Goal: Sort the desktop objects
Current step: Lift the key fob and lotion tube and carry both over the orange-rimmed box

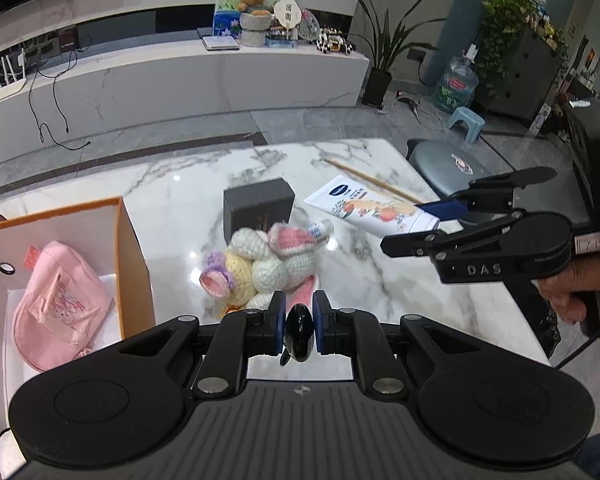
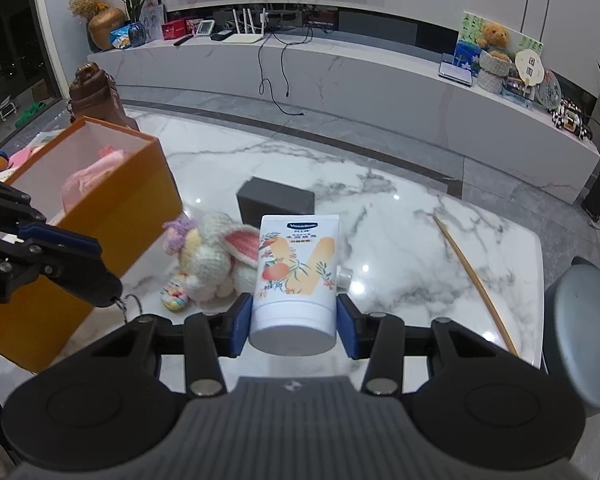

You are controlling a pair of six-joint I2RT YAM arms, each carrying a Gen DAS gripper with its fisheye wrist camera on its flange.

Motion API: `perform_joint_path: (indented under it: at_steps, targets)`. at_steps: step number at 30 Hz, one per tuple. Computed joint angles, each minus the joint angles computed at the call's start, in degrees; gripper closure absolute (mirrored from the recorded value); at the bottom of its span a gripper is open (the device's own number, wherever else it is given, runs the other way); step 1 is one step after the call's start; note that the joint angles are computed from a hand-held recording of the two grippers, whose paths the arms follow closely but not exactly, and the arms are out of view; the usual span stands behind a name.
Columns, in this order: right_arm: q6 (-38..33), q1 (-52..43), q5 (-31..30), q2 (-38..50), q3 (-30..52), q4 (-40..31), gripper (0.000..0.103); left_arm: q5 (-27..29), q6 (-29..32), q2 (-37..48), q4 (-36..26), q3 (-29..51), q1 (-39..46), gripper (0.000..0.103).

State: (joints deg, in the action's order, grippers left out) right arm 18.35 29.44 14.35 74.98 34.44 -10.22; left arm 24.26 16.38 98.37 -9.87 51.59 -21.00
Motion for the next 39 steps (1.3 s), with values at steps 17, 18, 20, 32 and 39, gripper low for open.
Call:
perform_joint_path:
  at_steps: [17, 18, 20, 32, 39]
  targets:
    - [2.4, 8.5, 4.0, 1.9, 8.0, -3.0, 0.056, 4.3, -3.0, -6.5, -3.6, 2.9, 4.8, 0.088]
    - [2.4, 8.9, 4.1, 2.3, 8.6, -3.1, 0.056, 4.6, -3.1, -6.8, -3.8, 3.2, 5.3, 0.088]
    - [2.5, 9.7, 4.5, 3.0, 9.9, -3.3, 0.056, 5.3, -3.4, -7.7, -4.1, 3.5, 6.4, 0.088]
    - [1.8, 16.1, 6.5, 11.0, 21.1, -4.1, 0.056, 9.9, -3.0, -9.5, -6.8, 6.5, 15.6, 0.088]
    - [0.9, 19.9, 6.3, 17.3, 28.7, -4.8, 0.056, 12.0, -2.0, -9.0, -7.4, 8.0, 21.0, 0.088]
